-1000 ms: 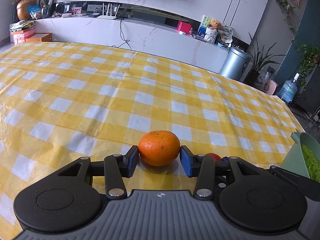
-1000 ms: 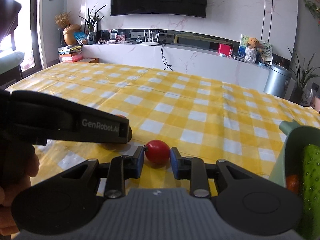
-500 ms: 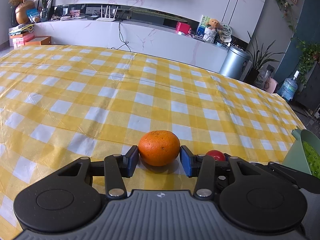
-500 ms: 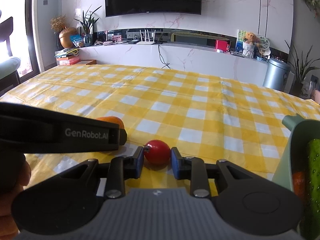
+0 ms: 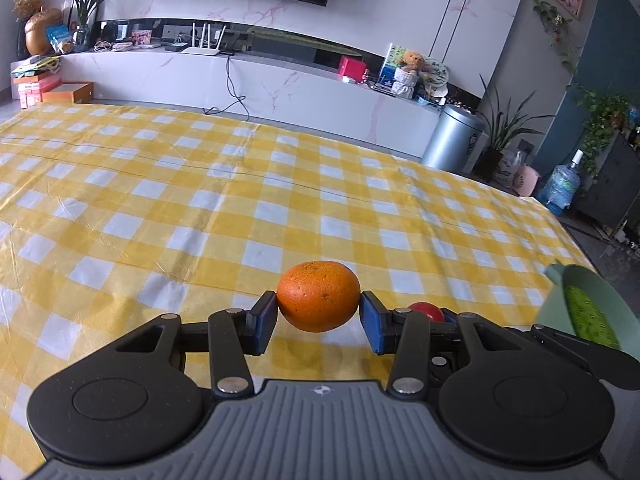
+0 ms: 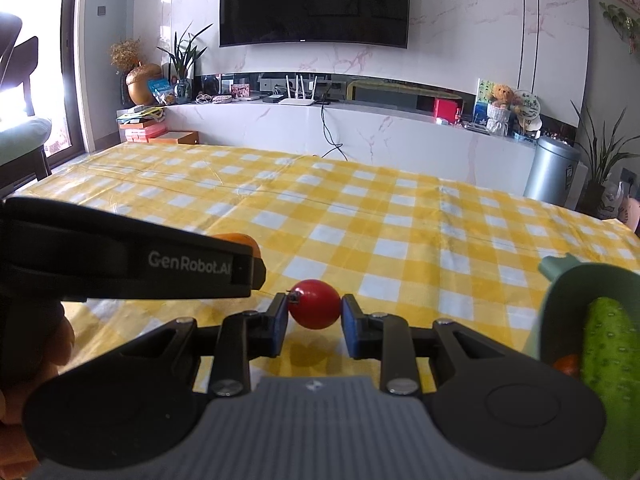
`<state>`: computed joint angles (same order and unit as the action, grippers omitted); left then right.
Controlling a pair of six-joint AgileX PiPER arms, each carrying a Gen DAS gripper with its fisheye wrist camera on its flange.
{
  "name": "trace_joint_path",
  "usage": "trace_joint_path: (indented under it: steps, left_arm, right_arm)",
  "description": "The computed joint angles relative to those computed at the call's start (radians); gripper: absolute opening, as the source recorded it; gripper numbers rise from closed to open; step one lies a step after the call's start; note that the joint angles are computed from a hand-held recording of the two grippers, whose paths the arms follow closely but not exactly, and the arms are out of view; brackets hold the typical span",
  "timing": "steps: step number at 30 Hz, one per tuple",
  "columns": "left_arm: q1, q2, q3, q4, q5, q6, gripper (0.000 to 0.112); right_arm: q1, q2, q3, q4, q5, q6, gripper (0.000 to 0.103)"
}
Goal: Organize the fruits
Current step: 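Carry the orange in the left gripper over the colander while the right gripper carries the plum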
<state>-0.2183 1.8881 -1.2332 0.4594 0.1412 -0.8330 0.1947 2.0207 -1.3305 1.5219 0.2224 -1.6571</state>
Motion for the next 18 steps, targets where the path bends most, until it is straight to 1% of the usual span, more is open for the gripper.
trace_joint_path:
  steps: [2, 5, 7, 11, 15, 18]
  left_arm:
    - [-0.004, -0.020, 0.015, -0.030, 0.002, 0.026, 0.051]
    - [-0.018, -0.058, 0.039, -0.015, 0.011, 0.008, 0.051]
    - [-0.027, -0.086, 0.055, -0.004, 0.015, -0.003, 0.051]
    - [-0.051, -0.146, 0.085, -0.018, 0.034, 0.003, 0.051]
    - [-0.085, -0.208, 0.116, 0.050, 0.059, -0.070, 0.051]
    - [-0.118, -0.251, 0.128, 0.069, 0.083, -0.094, 0.051]
  right_arm:
    - [-0.006, -0.026, 0.026, -0.015, 0.004, 0.018, 0.025]
    - [-0.025, -0.064, 0.057, -0.087, 0.025, 0.111, 0.025]
    - [-0.037, -0.089, 0.079, -0.096, 0.048, 0.137, 0.025]
    - [-0.042, -0.151, 0.136, -0.044, 0.056, 0.079, 0.025]
    - [-0.059, -0.230, 0.198, -0.023, 0.066, 0.057, 0.025]
    - [-0.087, -0.304, 0.260, -0.027, 0.079, 0.060, 0.025]
